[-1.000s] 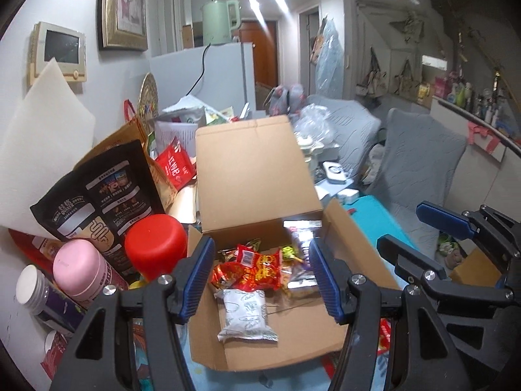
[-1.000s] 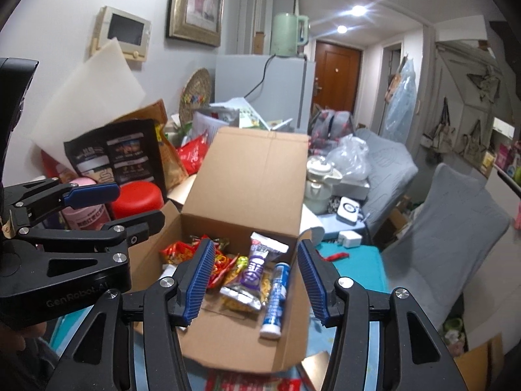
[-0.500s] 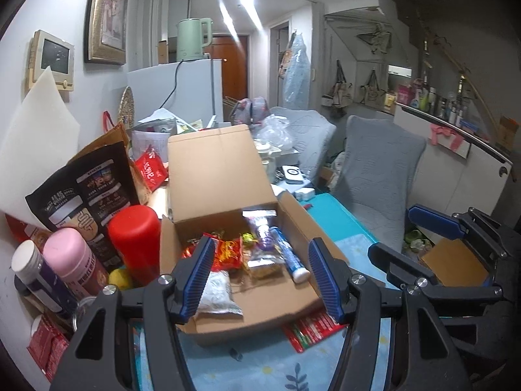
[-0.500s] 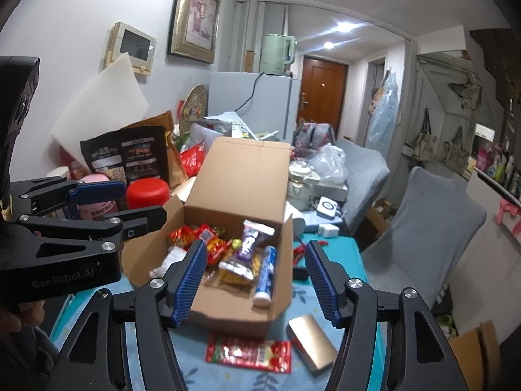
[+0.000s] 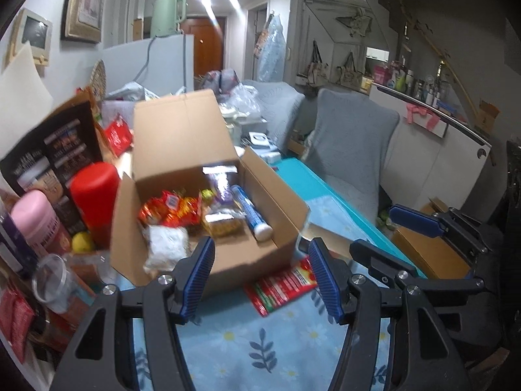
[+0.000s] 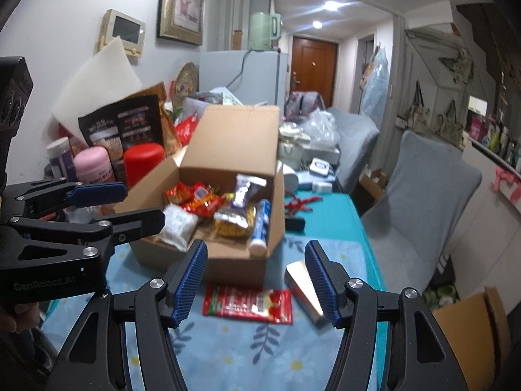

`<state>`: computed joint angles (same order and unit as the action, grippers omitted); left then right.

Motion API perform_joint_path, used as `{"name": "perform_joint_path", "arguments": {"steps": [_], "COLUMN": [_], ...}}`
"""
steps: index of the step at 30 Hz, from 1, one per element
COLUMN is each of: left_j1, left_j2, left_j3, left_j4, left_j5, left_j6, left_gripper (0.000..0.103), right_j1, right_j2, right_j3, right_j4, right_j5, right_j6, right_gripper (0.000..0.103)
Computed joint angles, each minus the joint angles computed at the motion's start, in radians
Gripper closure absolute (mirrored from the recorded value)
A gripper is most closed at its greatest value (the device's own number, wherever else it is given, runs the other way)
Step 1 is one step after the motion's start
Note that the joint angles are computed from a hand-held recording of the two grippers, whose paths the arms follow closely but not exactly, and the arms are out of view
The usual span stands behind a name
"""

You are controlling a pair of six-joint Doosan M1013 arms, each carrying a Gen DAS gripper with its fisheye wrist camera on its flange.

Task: Organize snacks
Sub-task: 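Withdraw both grippers from the box toward the red packet and gold box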

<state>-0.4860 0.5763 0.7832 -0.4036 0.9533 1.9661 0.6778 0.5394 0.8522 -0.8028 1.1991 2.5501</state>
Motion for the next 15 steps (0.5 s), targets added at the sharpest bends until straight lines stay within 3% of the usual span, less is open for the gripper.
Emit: {"name": "perform_joint_path", "arguments": {"steps": [15], "left_j1": [-0.028], "left_j2": [0.026], "left_j3": [0.030], "left_j4": [-0.019], "left_j5": [0.077], "left_j6": [0.043], "left_gripper": [0.043], "right_j1": [-0.025], "right_j2": [-0.068], "right_j3": [0.184], "right_j4": [0.089], "right_j5": [-0.038], "right_j6": [0.111], "right_gripper": [0.041]}}
